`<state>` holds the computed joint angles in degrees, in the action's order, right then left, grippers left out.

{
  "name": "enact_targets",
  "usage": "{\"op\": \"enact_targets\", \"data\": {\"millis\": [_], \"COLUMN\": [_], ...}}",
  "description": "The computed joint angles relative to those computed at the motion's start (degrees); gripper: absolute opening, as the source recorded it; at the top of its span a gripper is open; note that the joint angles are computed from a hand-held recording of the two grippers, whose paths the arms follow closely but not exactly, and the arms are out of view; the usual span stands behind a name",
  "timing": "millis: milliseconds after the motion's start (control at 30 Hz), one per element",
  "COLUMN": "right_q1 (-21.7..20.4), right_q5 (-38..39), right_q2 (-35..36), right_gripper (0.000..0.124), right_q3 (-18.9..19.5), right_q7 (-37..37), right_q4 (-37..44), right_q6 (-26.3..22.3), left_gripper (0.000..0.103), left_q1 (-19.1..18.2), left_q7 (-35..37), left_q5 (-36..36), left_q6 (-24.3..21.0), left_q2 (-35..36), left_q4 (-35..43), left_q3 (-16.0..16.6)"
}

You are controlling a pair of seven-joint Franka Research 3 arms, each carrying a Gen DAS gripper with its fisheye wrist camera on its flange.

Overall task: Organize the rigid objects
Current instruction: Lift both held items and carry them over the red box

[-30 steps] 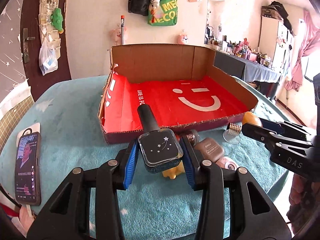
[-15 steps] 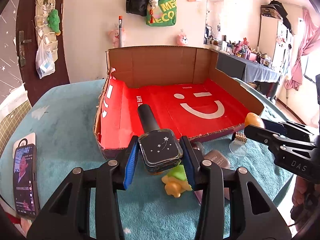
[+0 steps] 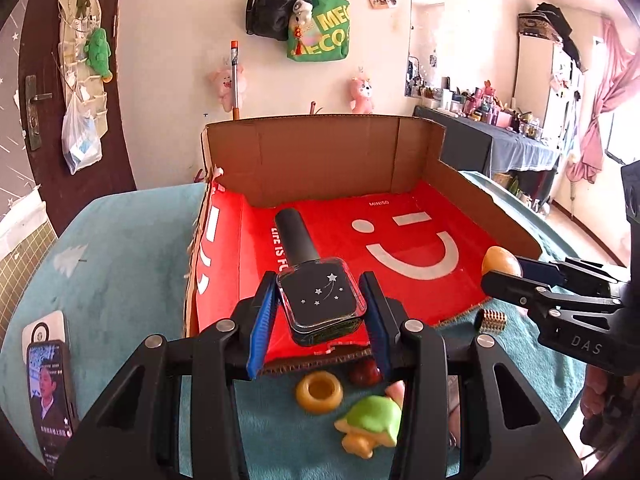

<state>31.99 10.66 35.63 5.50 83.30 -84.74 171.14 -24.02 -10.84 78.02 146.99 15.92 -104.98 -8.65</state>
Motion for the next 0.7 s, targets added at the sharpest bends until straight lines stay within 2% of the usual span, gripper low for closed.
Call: {"op": "enact_targets", "data": {"millis": [267,700], "right_q1": [2.2,2.0], "right_q5": [-3.0,-7.4], "right_q2": [5.8,19.7], "right_gripper": [0.040,0.040], "right_q3": [-3.9,-5.3], "right_q7": [4.0,10.2], "right_q4": [10.6,33.4], "right_q6": [-5.4,-21.6], "left_gripper": [0.039,0.039], "left_q1": [0.8,1.1], "left_q7": [5.4,16.2], "left_q5": [-3.7,-16.6], "left_q6": [1.6,5.6], "left_q2": [4.0,10.1], "left_q4": [4.4,9.1], "left_q3": [1.3,4.0]}}
